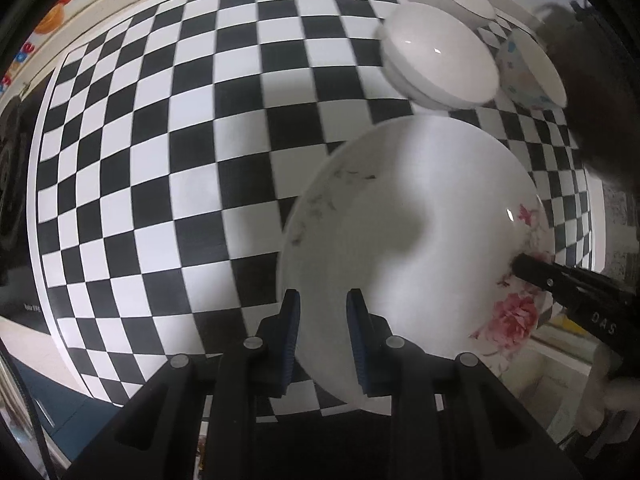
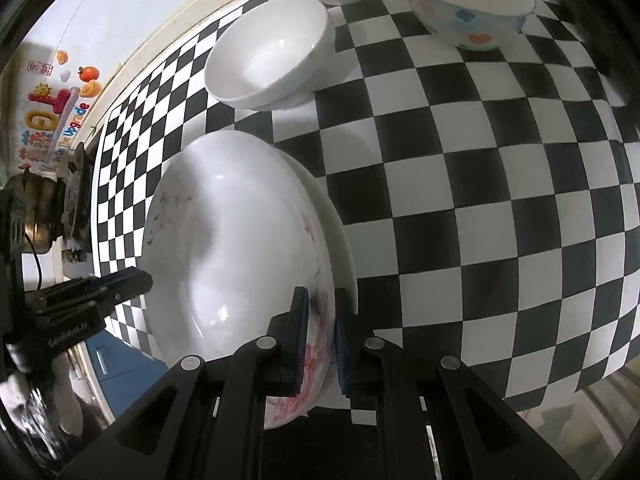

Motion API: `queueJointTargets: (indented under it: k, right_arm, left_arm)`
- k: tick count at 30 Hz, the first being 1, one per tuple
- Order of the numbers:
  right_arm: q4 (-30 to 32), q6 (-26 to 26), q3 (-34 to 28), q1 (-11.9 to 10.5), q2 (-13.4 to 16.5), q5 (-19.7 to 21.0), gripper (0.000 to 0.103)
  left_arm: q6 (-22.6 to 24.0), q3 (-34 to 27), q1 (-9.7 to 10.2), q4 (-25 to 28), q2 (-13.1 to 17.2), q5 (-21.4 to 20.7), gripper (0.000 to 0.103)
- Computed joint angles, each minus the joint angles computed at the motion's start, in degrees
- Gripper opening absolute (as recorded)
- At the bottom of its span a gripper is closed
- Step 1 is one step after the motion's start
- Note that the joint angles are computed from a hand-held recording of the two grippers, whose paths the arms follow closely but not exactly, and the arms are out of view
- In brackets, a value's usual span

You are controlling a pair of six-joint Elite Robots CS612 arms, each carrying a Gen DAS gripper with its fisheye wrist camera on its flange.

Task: Organize plates and bowls

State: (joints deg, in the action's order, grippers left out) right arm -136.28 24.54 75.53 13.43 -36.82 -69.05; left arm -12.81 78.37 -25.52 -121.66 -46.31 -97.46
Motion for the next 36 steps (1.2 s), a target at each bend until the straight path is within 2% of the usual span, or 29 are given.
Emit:
queueJointTargets:
  k: [8, 17, 27, 30, 36]
  right_arm:
    - [0.7, -1.1, -0.1, 0.2, -0.2, -1.9, 0.014]
    - [3.5, 0.3, -1.5, 1.3, -0.2, -4.3, 0.014]
    - [6.3, 0.0, -2.7, 2.5, -0.5, -10.3, 0.014]
    - [6.3, -0.7, -2.5, 2.4, -0.8, -10.1, 0.014]
    - [6.9, -3.1, -2.5, 3.8, -1.9, -14.9, 0.015]
  left_arm:
    - [0.8, 1.0, -0.83, -1.1, -0.7, 1.2, 0.021]
    - [-1.1, 2.6, -1.27, -3.2, -1.6, 2.4, 0.021]
    - [-1.8, 5.1, -2.42, -7.1, -3.4, 4.9, 0.022]
    - [-2.1, 5.2, -2.64, -6.6, -3.7, 5.7, 0.022]
    - [-4.4, 5.7, -2.73, -6.9, -4.3, 6.6, 0.023]
